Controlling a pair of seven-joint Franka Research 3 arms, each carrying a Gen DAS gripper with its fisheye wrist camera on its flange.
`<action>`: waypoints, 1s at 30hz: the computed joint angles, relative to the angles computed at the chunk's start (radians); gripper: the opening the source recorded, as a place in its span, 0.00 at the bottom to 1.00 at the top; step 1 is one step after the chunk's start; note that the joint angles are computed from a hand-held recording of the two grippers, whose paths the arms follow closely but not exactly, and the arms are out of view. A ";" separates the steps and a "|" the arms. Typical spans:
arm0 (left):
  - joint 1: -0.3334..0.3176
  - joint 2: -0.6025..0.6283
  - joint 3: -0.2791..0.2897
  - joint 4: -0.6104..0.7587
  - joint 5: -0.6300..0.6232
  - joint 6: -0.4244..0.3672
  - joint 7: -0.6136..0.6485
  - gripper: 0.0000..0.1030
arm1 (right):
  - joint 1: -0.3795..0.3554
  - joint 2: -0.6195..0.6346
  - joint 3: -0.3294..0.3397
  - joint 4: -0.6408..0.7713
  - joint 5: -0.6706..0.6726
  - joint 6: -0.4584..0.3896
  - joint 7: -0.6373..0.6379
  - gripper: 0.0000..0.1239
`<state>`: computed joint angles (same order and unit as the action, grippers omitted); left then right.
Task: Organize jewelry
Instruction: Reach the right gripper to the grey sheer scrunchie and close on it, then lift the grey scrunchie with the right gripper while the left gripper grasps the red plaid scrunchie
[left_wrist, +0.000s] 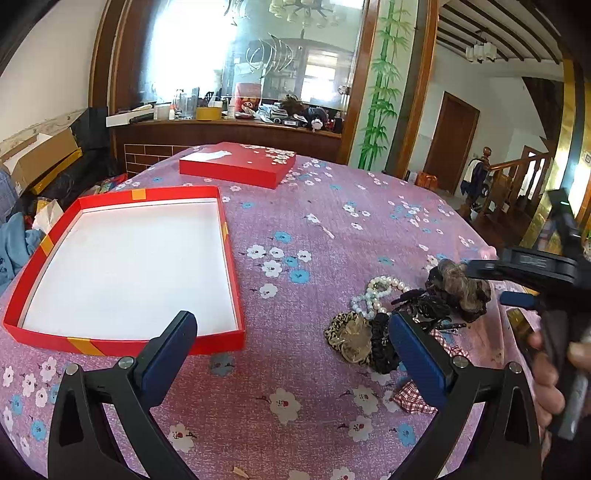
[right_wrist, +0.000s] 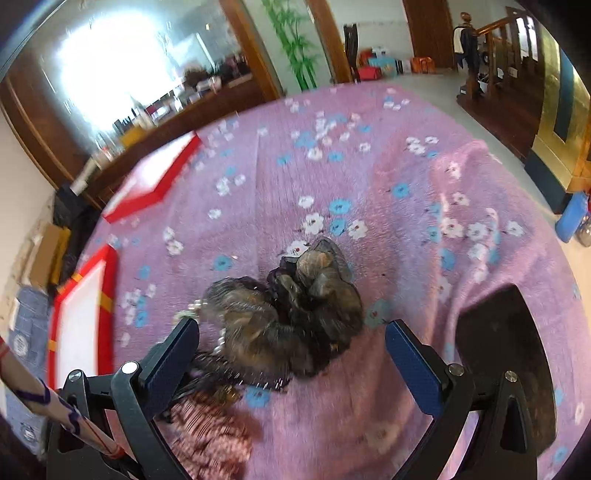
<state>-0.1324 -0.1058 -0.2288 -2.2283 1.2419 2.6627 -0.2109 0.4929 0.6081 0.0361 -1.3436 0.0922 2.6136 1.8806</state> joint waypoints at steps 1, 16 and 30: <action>-0.001 0.002 0.000 0.002 -0.001 -0.002 0.002 1.00 | 0.009 0.038 -0.010 0.060 -0.019 -0.043 0.000 0.83; -0.006 0.020 0.008 0.013 0.032 0.076 0.044 1.00 | -0.191 0.014 0.219 -0.106 0.268 0.320 -0.287 0.22; -0.120 0.217 -0.004 0.182 -0.511 0.088 0.746 0.44 | -0.215 -0.047 0.278 -0.186 0.471 0.416 -0.491 0.28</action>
<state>-0.2520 0.1109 -0.2330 -2.0459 0.7313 2.7506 0.5355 0.2781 0.5607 0.3137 -1.5298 0.5636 3.0298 1.3893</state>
